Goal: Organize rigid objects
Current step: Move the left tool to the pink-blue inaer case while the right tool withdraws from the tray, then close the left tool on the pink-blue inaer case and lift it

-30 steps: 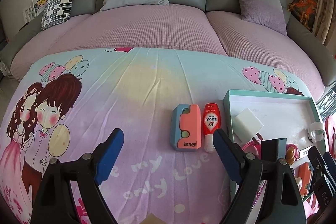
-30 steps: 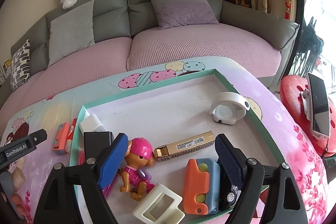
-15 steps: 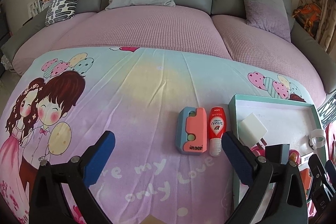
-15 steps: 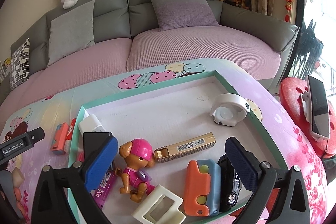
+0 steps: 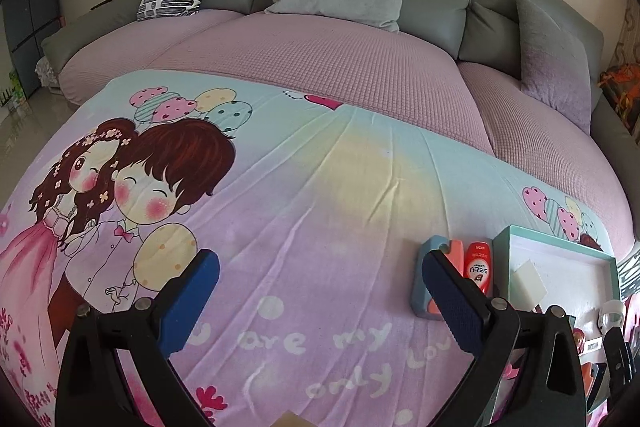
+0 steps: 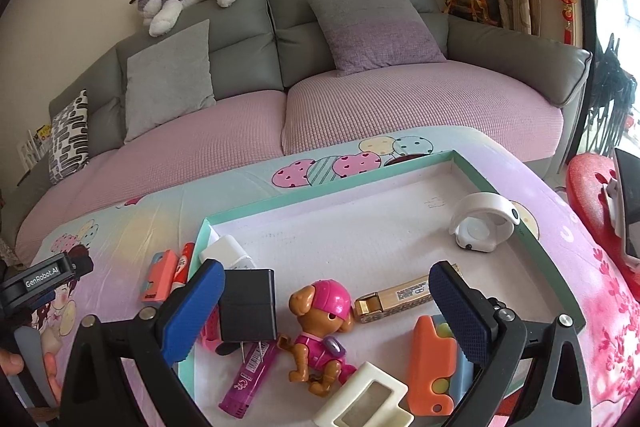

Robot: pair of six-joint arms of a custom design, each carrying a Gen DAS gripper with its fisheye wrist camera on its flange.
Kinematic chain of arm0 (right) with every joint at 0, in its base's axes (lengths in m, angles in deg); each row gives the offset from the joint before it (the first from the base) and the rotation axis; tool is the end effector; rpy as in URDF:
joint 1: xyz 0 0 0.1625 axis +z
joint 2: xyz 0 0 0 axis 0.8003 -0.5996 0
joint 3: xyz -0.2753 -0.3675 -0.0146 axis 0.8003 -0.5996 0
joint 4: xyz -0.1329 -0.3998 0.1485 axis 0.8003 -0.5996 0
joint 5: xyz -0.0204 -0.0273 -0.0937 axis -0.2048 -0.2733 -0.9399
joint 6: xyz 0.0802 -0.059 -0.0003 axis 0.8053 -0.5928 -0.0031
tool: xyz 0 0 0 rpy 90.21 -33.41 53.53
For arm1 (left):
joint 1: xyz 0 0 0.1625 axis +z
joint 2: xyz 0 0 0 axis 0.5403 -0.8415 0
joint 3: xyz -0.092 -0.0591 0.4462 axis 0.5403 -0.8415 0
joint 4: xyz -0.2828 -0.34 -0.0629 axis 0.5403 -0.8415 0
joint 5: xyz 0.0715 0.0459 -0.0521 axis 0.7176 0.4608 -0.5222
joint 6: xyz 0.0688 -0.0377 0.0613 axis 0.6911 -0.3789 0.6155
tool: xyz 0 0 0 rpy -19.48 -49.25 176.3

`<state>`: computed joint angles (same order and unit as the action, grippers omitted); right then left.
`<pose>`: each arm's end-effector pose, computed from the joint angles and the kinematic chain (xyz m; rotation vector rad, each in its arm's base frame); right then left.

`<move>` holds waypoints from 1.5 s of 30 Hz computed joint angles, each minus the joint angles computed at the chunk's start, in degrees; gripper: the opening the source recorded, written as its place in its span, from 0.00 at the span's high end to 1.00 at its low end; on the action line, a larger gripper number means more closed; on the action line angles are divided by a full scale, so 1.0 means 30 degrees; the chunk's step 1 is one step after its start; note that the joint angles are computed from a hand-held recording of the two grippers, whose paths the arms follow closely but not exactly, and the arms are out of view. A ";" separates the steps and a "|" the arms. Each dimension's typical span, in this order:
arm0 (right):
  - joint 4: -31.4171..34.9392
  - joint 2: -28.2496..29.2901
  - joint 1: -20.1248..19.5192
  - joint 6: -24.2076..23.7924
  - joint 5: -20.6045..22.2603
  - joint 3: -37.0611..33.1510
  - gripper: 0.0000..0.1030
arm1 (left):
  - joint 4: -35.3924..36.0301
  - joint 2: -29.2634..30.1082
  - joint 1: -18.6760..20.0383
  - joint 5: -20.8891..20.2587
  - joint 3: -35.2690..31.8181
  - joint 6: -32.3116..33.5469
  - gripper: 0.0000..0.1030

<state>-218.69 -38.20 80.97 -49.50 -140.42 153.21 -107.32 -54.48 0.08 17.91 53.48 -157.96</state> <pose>0.3558 -0.2862 0.0131 0.4864 -2.3024 1.0947 -0.0222 -0.2772 0.3549 -0.3392 2.0768 -1.0592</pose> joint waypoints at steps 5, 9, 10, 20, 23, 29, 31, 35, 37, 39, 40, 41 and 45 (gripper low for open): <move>0.0269 0.0077 0.0012 0.0721 0.0670 -0.0138 0.00 | 0.1391 -0.0398 -0.0235 0.0100 -0.0272 -0.1132 0.02; 0.0717 0.0338 0.0130 0.0465 0.0929 -0.0453 0.00 | 0.1694 -0.0712 -0.0428 0.0206 -0.0303 -0.1365 0.02; 0.0823 0.0507 0.0242 0.0307 0.0747 -0.0651 0.00 | 0.1688 -0.0784 -0.0445 0.0202 -0.0309 -0.1334 0.02; 0.0059 0.1983 0.0780 -0.1620 0.0786 -0.2311 0.00 | -0.1728 -0.1053 0.0927 0.0886 0.0522 0.1998 0.02; 0.1151 0.1918 0.0573 -0.0953 0.0916 -0.2458 0.00 | -0.4597 -0.0869 0.1644 0.1166 0.1166 0.4565 0.02; 0.2276 0.1689 0.0233 0.0204 0.0762 -0.2311 0.00 | -1.2678 0.0148 0.2918 0.0775 0.2731 1.1420 0.02; 0.2370 0.1625 0.0192 0.0439 0.0620 -0.2258 0.00 | -1.3998 0.0893 0.3041 0.0671 0.2945 1.2583 0.02; 0.2468 0.1538 0.0130 0.0687 0.0456 -0.2160 0.00 | -1.6709 0.2147 0.3451 -0.0084 0.3224 1.4753 0.02; 0.2629 0.1530 0.0078 0.0726 0.0427 -0.2172 0.00 | -1.7595 0.2673 0.3662 -0.0540 0.3268 1.5511 0.02; 0.2821 0.1511 0.0013 0.0842 0.0456 -0.2163 0.00 | -1.8012 0.3212 0.3748 -0.0707 0.3295 1.5920 0.02; 0.2906 0.1499 -0.0009 0.0900 0.0484 -0.2155 0.00 | -1.8094 0.3471 0.3805 -0.0716 0.3295 1.6007 0.02; 0.2956 0.1484 -0.0036 0.0924 0.0509 -0.2139 0.00 | -1.8232 0.3743 0.3913 -0.0687 0.3283 1.6083 0.02; 0.3073 0.1451 -0.0127 0.1025 0.0520 -0.2102 0.00 | -1.8774 0.4122 0.4193 -0.0694 0.3314 1.6169 0.02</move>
<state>-209.47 -33.84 80.59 -46.43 -138.86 146.90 -163.64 -42.11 12.66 15.83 63.42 -109.45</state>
